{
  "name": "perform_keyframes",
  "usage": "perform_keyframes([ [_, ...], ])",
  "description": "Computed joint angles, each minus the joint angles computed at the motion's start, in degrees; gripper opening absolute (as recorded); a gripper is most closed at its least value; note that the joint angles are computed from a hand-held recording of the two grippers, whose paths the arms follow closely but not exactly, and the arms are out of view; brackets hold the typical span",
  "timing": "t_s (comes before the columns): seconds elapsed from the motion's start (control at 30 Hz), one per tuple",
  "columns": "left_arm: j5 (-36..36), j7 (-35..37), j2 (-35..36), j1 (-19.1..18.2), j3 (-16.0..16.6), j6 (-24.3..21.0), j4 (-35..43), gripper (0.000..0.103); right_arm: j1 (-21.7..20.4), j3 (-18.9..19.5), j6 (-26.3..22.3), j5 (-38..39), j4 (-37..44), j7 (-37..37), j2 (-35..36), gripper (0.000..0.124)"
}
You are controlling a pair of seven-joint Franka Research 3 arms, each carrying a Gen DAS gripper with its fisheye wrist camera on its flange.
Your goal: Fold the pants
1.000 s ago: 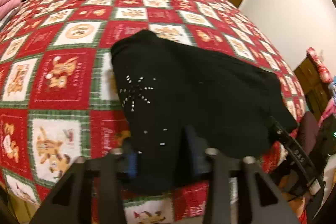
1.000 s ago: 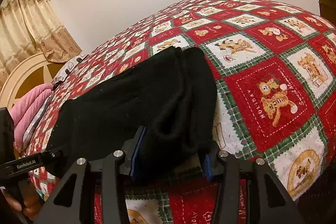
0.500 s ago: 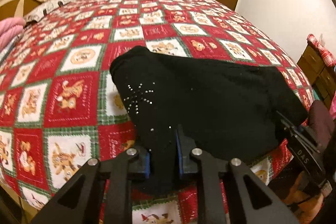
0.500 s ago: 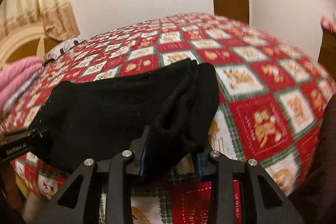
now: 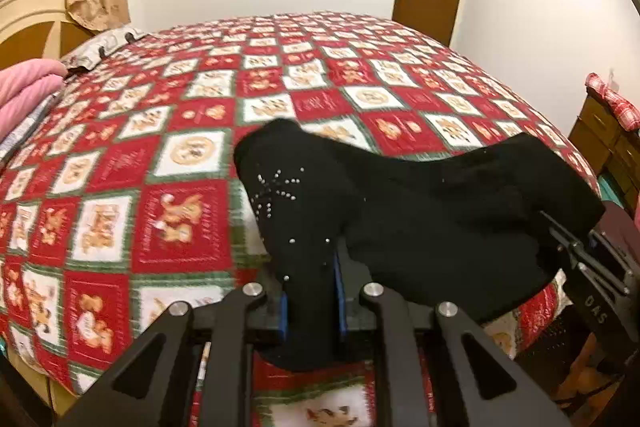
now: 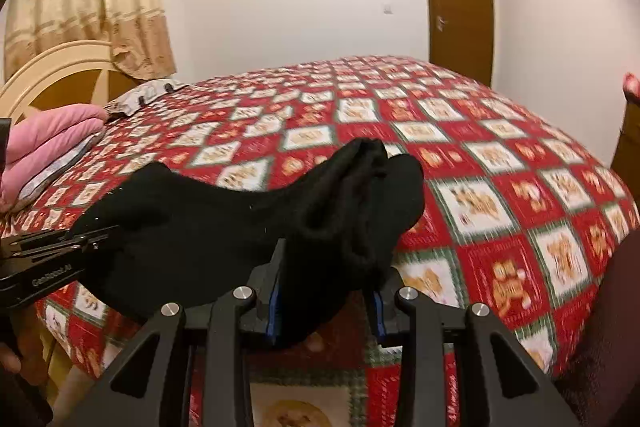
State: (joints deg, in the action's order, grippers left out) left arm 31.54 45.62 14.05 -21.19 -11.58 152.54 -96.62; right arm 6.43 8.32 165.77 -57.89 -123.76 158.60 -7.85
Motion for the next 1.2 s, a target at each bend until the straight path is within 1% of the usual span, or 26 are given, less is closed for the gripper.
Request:
perform_keyframes([
  [0.13,1.75,-2.5,-1.09,0.32,1.05,-0.08,-0.96,0.018,1.37,-0.02,0.87,1.57,2.91,-2.26,2.25,0.035],
  [0.27,2.02,-4.03,-2.43,1.74,1.34,0.35,-2.52,0.017,3.75,-0.73,1.3,4.15,5.79,-5.92,4.83,0.035],
  [0.33,1.97,-4.71,-3.03,2.42,1.38,0.72,-3.29,0.017,5.06,-1.28,1.63,5.51,7.06,-7.7,5.96,0.035],
  [0.47,4.05,-7.15,-4.32,3.53,2.03,0.8,-4.41,0.017,7.85,-2.6,2.81,8.42,10.66,-11.88,8.98,0.035],
  [0.63,7.34,-9.96,-5.15,4.92,2.66,-0.88,-4.39,0.017,11.79,-4.75,4.34,11.27,16.12,-15.99,13.68,0.035],
  [0.77,9.25,-11.95,-6.21,6.2,2.96,-1.73,-4.98,0.017,13.82,-5.29,5.59,17.59,20.16,-21.97,17.37,0.035],
  [0.9,11.21,-13.74,-7.01,7.6,3.24,-2.17,-5.38,0.017,15.96,-6.0,5.87,21.74,24.12,-26.82,20.46,0.035],
  [1.03,12.66,-15.23,-7.25,8.77,3.45,-2.38,-5.41,0.017,17.35,-5.75,5.4,27.29,29.43,-32.85,24.36,0.035],
  [1.2,14.45,-16.76,-7.25,10.25,4.07,-2.69,-4.85,0.017,18.63,-4.9,3.37,34.39,38.34,-40.73,30.47,0.035],
])
